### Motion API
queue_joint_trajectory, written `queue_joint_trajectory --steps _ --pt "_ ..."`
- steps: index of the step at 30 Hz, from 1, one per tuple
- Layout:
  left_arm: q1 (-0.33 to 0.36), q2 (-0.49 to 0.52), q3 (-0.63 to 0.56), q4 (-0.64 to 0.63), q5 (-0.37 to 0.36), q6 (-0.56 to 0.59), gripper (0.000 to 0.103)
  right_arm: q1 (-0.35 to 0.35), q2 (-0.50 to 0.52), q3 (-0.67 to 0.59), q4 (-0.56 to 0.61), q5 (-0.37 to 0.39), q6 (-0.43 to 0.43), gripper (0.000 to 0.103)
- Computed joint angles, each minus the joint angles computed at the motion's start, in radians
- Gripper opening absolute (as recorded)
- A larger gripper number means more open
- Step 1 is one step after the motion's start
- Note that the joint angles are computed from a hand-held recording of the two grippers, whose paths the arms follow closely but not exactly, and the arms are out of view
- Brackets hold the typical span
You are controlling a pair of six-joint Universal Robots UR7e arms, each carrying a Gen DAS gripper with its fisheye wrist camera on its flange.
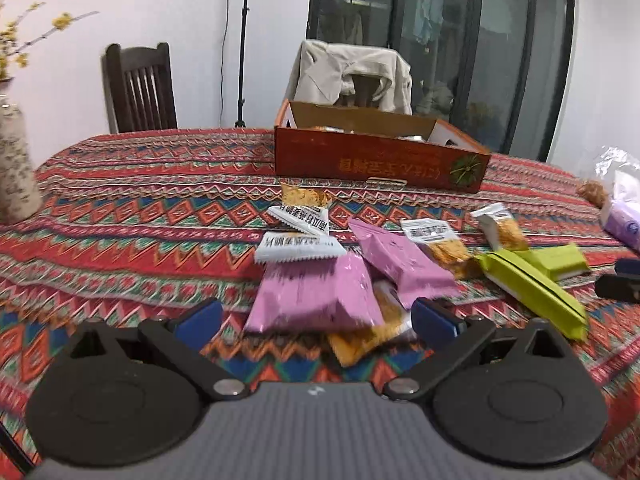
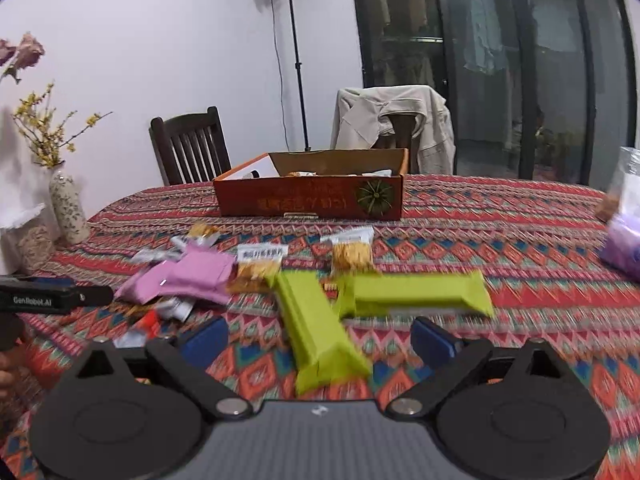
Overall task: Organize snacks
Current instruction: 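Grasp a pink packet with the left gripper while the right grasps a cracker packet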
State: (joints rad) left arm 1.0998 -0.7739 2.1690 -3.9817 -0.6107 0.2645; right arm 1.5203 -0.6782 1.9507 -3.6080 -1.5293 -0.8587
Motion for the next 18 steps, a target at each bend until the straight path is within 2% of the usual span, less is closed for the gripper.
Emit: queue_joint_trajectory --steps 1,3,7,10,12,14,15,18 --pt "0.013 0.005 -0.019 0.009 -0.017 0.009 0.103 0.005 0.015 -0.04 0.036 -0.004 0.002 0.095" --pt "0.04 0.009 -0.052 0.03 -0.052 0.01 0.102 0.018 0.049 -0.128 0.12 -0.021 0.016 0.087" --pt "0.08 0.002 -0.092 0.113 -0.075 -0.059 0.083 0.043 0.128 -0.29 0.221 -0.061 0.051 0.083" --pt "0.097 -0.002 -0.098 0.127 -0.104 -0.069 0.081 0.054 0.189 -0.405 0.279 -0.092 0.057 0.081" --pt "0.101 0.007 -0.098 0.103 -0.117 -0.042 0.08 0.058 0.223 -0.462 0.307 -0.11 0.051 0.072" --pt "0.102 0.016 -0.099 0.083 -0.119 -0.023 0.079 0.063 0.253 -0.502 0.319 -0.144 0.034 0.068" --pt "0.101 0.021 -0.099 0.073 -0.118 -0.011 0.078 0.063 0.263 -0.513 0.324 -0.151 0.024 0.059" --pt "0.098 0.023 -0.095 0.064 -0.121 -0.003 0.071 0.059 0.282 -0.535 0.338 -0.164 0.005 0.045"
